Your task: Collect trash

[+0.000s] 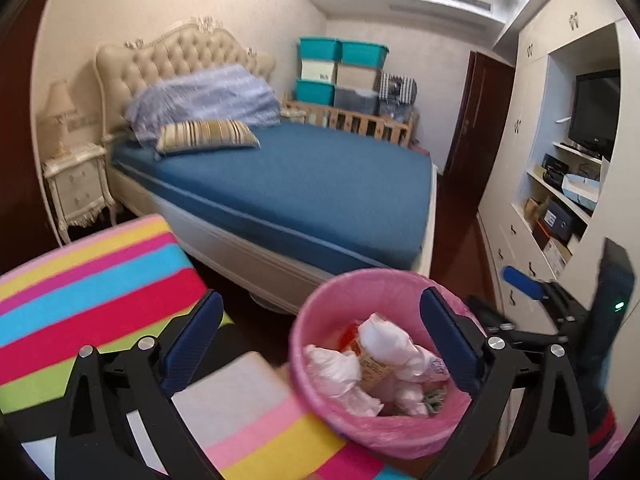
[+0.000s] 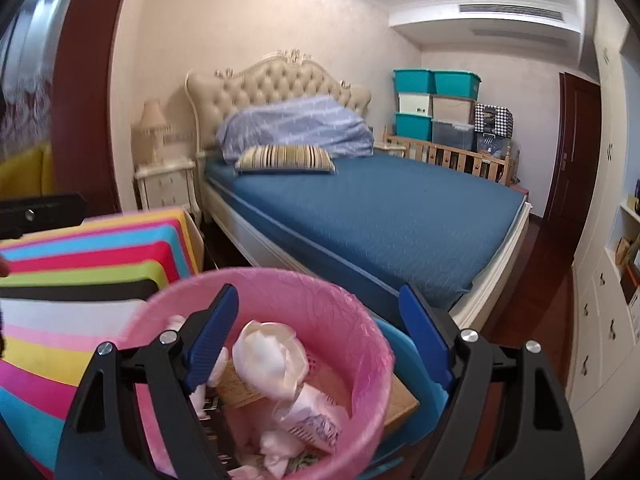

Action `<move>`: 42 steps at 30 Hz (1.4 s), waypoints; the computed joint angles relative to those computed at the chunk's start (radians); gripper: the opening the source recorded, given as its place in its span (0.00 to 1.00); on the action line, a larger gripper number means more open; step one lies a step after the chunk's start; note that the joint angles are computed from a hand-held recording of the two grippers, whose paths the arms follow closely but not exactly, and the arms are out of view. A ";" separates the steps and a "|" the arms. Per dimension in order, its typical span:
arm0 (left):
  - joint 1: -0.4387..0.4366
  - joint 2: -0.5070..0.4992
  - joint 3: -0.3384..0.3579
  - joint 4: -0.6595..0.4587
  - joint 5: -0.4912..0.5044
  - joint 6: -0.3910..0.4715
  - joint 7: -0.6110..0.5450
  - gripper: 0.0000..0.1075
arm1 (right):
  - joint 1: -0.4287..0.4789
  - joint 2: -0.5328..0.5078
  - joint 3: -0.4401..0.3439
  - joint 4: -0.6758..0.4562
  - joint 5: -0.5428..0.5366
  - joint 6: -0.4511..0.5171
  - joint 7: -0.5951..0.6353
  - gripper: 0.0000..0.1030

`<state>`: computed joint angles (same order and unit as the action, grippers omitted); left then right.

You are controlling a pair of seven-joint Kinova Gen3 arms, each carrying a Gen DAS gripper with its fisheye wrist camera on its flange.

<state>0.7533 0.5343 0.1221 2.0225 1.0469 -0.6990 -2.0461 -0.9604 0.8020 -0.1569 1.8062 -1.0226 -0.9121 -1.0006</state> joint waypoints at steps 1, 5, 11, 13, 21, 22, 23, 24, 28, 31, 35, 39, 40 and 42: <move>0.003 -0.008 0.016 0.020 0.007 -0.038 -0.006 0.87 | -0.015 -0.016 -0.006 0.036 0.000 -0.038 -0.021 0.77; 0.084 -0.047 0.029 0.107 0.055 -0.198 -0.026 0.88 | -0.077 -0.073 -0.027 0.109 -0.107 -0.110 0.008 0.80; 0.283 -0.057 0.026 0.185 0.184 -0.431 -0.045 0.88 | -0.162 -0.151 -0.107 0.171 -0.262 -0.211 0.024 0.90; 0.267 -0.053 0.105 0.213 0.192 -0.479 -0.044 0.89 | -0.203 -0.151 -0.136 0.173 -0.318 -0.279 0.025 0.94; 0.347 0.013 0.162 0.286 0.254 -0.538 0.110 0.89 | -0.308 -0.074 -0.193 0.106 -0.424 -0.440 0.080 0.95; 0.355 0.024 0.161 0.284 0.260 -0.540 0.120 0.89 | -0.308 -0.065 -0.203 0.097 -0.428 -0.436 0.102 0.95; 0.359 0.034 0.161 0.288 0.261 -0.538 0.138 0.89 | -0.302 -0.062 -0.212 0.091 -0.425 -0.423 0.118 0.95; 0.365 0.041 0.160 0.290 0.266 -0.539 0.148 0.89 | -0.302 -0.060 -0.217 0.087 -0.424 -0.419 0.125 0.95; 0.379 0.061 0.149 0.300 0.263 -0.543 0.180 0.89 | -0.306 -0.061 -0.227 0.086 -0.416 -0.414 0.135 0.95; 0.386 0.070 0.146 0.292 0.268 -0.543 0.172 0.89 | -0.302 -0.068 -0.232 0.078 -0.422 -0.403 0.144 0.95; 0.390 0.080 0.146 0.280 0.269 -0.539 0.155 0.89 | -0.299 -0.071 -0.232 0.080 -0.418 -0.388 0.143 0.95; 0.389 0.087 0.146 0.273 0.268 -0.531 0.141 0.89 | -0.298 -0.071 -0.232 0.080 -0.423 -0.380 0.137 0.95; 0.390 0.090 0.146 0.270 0.269 -0.530 0.135 0.89 | -0.298 -0.071 -0.232 0.082 -0.422 -0.379 0.131 0.95; 0.390 0.093 0.146 0.263 0.271 -0.529 0.126 0.89 | -0.298 -0.072 -0.230 0.084 -0.421 -0.378 0.120 0.95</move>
<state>1.1435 0.6275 0.2680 2.2859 1.3182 -1.2281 -1.9197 -1.2579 0.7300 -0.3872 1.8906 -1.4437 -1.2903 -0.8806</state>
